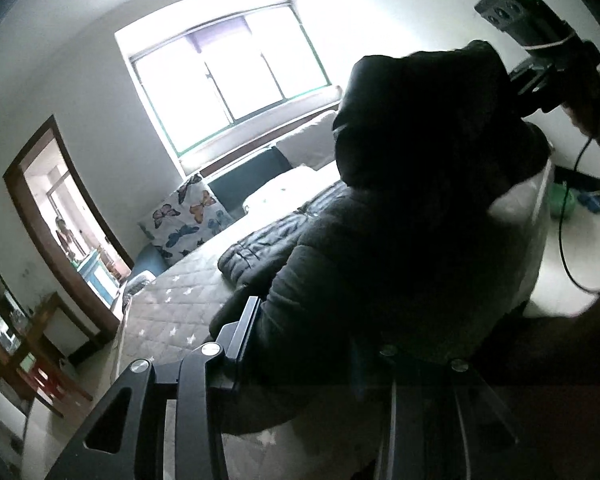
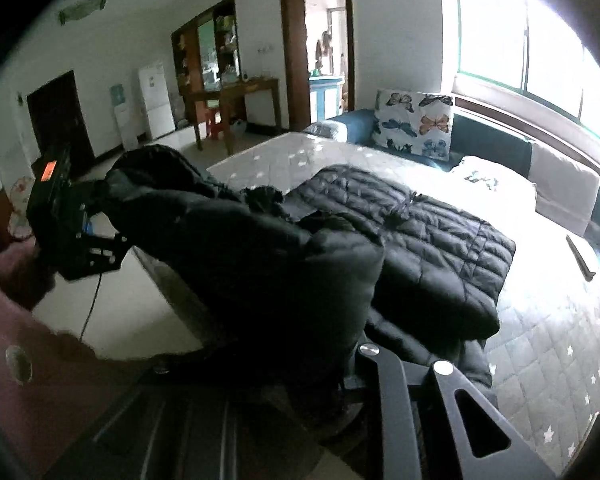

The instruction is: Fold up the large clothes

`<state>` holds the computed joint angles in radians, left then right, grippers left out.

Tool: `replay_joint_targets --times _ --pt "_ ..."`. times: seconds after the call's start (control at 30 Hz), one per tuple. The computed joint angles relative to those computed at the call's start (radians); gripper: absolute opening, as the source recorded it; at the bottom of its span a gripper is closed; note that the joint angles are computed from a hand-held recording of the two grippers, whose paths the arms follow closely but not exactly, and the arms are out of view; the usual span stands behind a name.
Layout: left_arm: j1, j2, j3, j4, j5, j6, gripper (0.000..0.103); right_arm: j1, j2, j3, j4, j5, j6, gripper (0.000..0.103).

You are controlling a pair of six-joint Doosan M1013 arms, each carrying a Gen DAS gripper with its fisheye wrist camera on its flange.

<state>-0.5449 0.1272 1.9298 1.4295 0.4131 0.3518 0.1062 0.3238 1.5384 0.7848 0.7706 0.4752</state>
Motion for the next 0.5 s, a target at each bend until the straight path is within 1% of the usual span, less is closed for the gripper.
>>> replay_joint_targets --times 0.07,0.13,0.2,0.27,0.3,0.33,0.37,0.4,0.43,0.47,0.5 --pt "0.023 0.011 -0.022 -0.011 -0.017 0.003 0.04 -0.004 0.025 -0.037 0.014 0.011 0.007 0.024" --pt "0.04 0.028 -0.059 -0.069 -0.023 0.052 0.04 -0.004 0.051 -0.078 0.021 0.014 0.01 0.024" --pt "0.061 0.05 -0.099 -0.127 -0.036 0.104 0.04 -0.004 0.091 -0.145 0.016 0.034 0.034 0.024" --pt "0.083 0.069 -0.144 -0.187 -0.042 0.166 0.04 -0.003 0.115 -0.183 0.021 0.032 0.034 0.024" --pt "0.096 0.085 -0.176 -0.223 -0.05 0.204 0.04 -0.002 0.133 -0.212 0.018 0.037 0.049 0.024" --pt "0.107 0.1 -0.201 -0.258 -0.055 0.239 0.04 -0.002 0.164 -0.264 0.008 0.047 0.079 0.024" --pt "0.108 0.11 -0.23 -0.298 -0.045 0.277 0.04 -0.001 0.181 -0.291 0.003 0.048 0.093 0.024" --pt "0.12 0.134 -0.27 -0.346 -0.046 0.329 0.04 -0.001 0.189 -0.304 0.0 0.046 0.103 0.024" --pt "0.129 0.149 -0.297 -0.378 -0.043 0.366 0.04 0.0 0.223 -0.356 -0.011 0.05 0.137 0.024" --pt "0.137 0.17 -0.329 -0.4 -0.037 0.394 0.04 -0.001 0.231 -0.366 -0.02 0.056 0.145 0.024" --pt "0.147 0.197 -0.373 -0.447 -0.027 0.446 0.04 0.0 0.249 -0.392 -0.031 0.047 0.158 0.024"
